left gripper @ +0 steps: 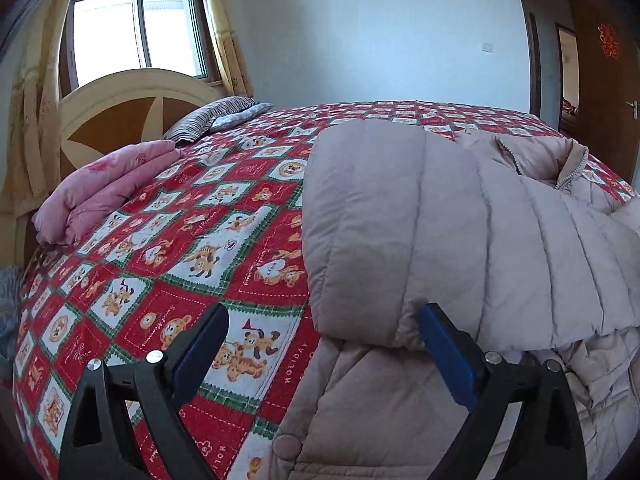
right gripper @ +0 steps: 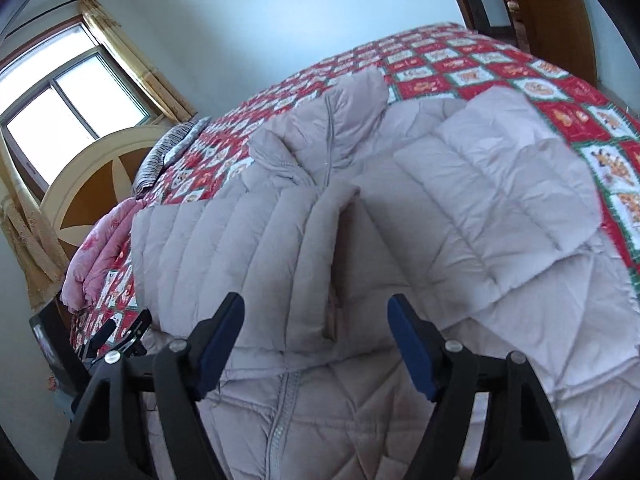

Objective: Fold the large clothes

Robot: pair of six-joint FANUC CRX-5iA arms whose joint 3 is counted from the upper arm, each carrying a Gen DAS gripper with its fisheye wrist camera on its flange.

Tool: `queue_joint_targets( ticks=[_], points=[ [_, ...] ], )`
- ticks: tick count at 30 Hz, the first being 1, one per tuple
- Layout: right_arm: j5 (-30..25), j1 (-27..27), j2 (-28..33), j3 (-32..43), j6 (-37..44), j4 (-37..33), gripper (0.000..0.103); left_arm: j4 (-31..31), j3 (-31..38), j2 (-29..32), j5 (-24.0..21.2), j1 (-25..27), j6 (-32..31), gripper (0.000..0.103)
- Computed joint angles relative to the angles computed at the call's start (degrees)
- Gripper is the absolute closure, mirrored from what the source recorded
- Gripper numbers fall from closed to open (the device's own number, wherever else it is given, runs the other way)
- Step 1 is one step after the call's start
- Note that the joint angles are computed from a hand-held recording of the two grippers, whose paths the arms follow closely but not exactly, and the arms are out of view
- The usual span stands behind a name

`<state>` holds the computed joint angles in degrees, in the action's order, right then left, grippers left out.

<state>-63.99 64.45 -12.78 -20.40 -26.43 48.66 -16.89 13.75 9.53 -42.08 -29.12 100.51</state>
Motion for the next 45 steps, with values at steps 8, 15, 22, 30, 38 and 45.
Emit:
queue_joint_targets(
  ticks=[8, 15, 22, 30, 38, 45],
  points=[
    [1.6, -0.1, 0.4, 0.4, 5.7, -1.6, 0.093, 4.9, -1.3, -0.4, 0.7, 1.7, -4.0, 0.007],
    [-13.7, 4.6, -1.4, 0.0, 4.8, -3.2, 0.094, 4.2, 0.2, 0.6, -1.8, 1.5, -3.4, 0.007],
    [-19.9, 6.9, -1.0, 0.7, 4.0, -2.6, 0.058, 0.9, 3.8, 0.2, -4.2, 0.5, -1.7, 0.007],
    [-24.3, 8.1, 1.0, 2.5, 1.5, 4.5, 0.049, 8.2, 10.1, 3.8, -0.9, 0.1, -5.3, 0.007],
    [-16.3, 0.0, 5.6, 6.0, 12.3, -3.0, 0.052, 0.0, 25.1, 17.9, -12.4, -5.6, -5.5, 0.007],
    [-13.2, -0.1, 4.7, 2.2, 11.1, -4.2, 0.054, 11.3, 22.1, 19.0, -11.1, -1.7, -8.7, 0.001]
  ],
)
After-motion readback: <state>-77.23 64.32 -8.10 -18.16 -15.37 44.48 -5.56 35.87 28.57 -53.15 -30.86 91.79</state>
